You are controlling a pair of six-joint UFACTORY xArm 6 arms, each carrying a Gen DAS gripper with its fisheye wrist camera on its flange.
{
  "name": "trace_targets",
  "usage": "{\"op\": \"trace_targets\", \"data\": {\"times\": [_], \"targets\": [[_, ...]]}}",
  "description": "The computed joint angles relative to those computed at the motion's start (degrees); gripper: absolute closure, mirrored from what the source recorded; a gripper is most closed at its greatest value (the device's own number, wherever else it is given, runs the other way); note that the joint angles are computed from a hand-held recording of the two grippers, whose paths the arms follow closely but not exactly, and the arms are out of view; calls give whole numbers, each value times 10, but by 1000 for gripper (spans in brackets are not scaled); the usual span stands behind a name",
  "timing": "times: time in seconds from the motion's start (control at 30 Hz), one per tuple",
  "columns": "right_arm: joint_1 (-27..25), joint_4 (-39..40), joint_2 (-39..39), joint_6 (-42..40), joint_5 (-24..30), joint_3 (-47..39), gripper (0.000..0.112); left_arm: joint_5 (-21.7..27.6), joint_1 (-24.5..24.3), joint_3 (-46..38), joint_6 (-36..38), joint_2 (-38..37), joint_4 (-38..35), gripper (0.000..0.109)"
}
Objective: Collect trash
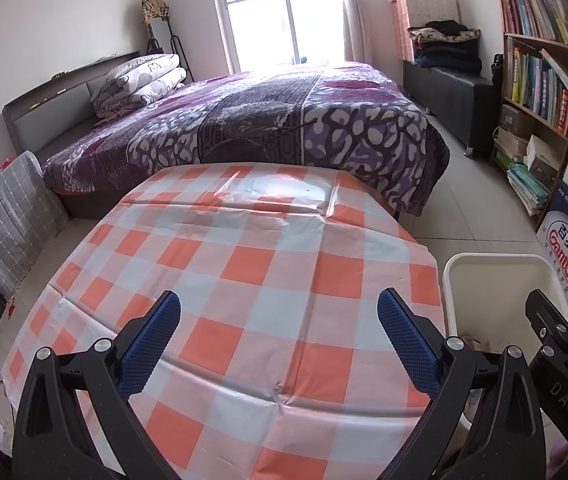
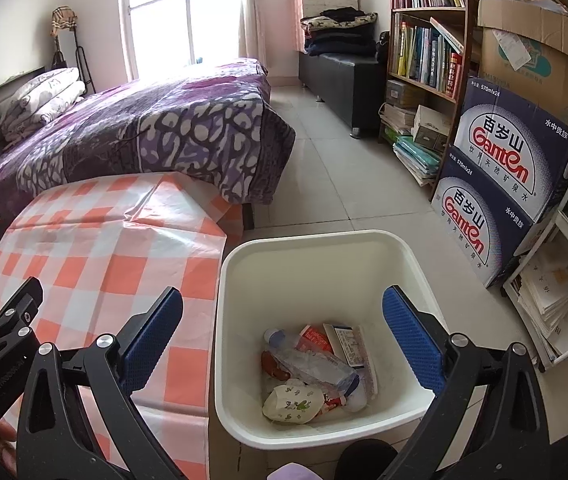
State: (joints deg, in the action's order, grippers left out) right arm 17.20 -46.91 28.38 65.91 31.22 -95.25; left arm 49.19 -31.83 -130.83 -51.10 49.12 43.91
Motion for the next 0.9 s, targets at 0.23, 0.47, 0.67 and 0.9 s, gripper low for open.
{"op": "trace_targets", "data": {"times": [0.23, 0.47, 0.67, 0.9], "targets": [[1, 5, 1, -10, -2, 0, 16, -13, 2, 29, -4, -15, 11, 13], [0, 8, 0, -12, -4, 2, 16, -15, 3, 23, 2, -13, 6, 13], [0, 6, 0, -11, -4, 2, 16, -27, 7, 27, 19, -13, -12, 14], [1, 8, 1, -8, 4, 1, 16, -31, 6, 30, 13, -15, -3, 14]]}}
